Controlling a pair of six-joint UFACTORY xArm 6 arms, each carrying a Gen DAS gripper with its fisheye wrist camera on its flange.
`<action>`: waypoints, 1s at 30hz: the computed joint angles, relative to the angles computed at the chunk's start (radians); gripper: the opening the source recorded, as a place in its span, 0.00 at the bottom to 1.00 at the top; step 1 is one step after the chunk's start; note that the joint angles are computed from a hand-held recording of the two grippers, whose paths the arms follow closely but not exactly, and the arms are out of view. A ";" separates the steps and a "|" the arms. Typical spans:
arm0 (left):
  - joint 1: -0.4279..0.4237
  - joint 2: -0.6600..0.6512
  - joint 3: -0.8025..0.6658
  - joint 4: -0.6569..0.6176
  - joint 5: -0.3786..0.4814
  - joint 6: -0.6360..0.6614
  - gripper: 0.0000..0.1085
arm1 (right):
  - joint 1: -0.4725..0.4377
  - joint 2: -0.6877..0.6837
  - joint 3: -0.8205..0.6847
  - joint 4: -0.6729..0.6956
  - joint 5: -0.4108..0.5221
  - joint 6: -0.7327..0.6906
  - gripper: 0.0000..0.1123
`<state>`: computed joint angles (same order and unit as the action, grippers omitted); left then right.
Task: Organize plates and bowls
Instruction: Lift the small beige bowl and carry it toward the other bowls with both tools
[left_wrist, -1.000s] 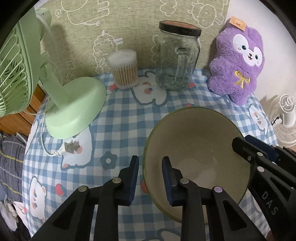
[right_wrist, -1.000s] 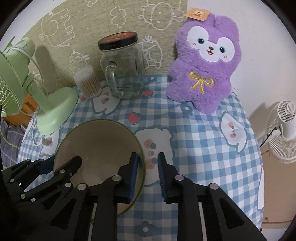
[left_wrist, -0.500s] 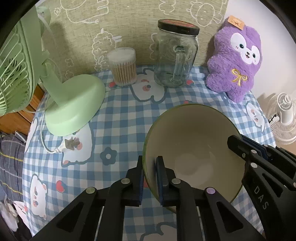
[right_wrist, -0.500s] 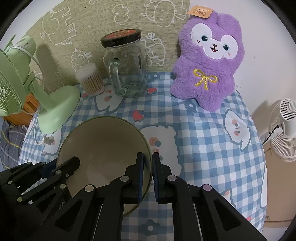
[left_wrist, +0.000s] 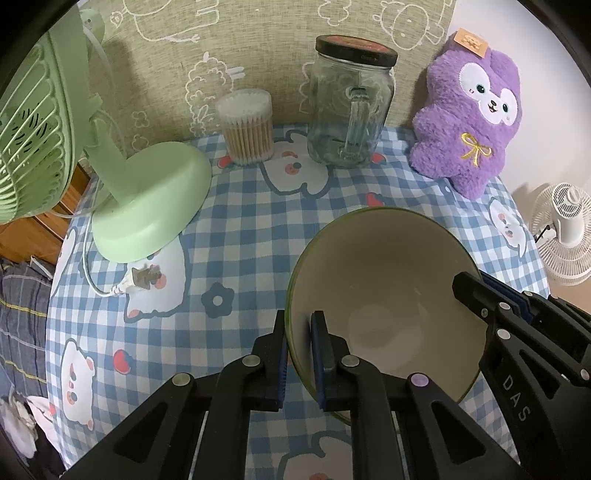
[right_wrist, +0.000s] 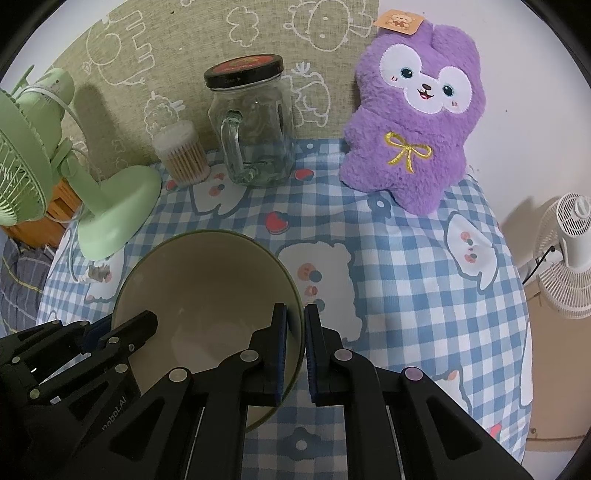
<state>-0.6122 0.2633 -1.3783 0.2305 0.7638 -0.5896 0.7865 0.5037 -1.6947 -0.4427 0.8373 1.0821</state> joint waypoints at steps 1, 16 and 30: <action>0.000 -0.003 0.002 -0.003 0.002 0.002 0.08 | 0.002 0.001 -0.002 0.001 0.003 0.002 0.11; -0.018 -0.091 0.087 -0.001 -0.005 -0.029 0.07 | 0.040 -0.066 0.068 -0.025 0.009 0.058 0.11; -0.067 -0.256 0.203 0.081 0.002 -0.138 0.07 | 0.111 -0.198 0.168 -0.090 0.030 0.142 0.11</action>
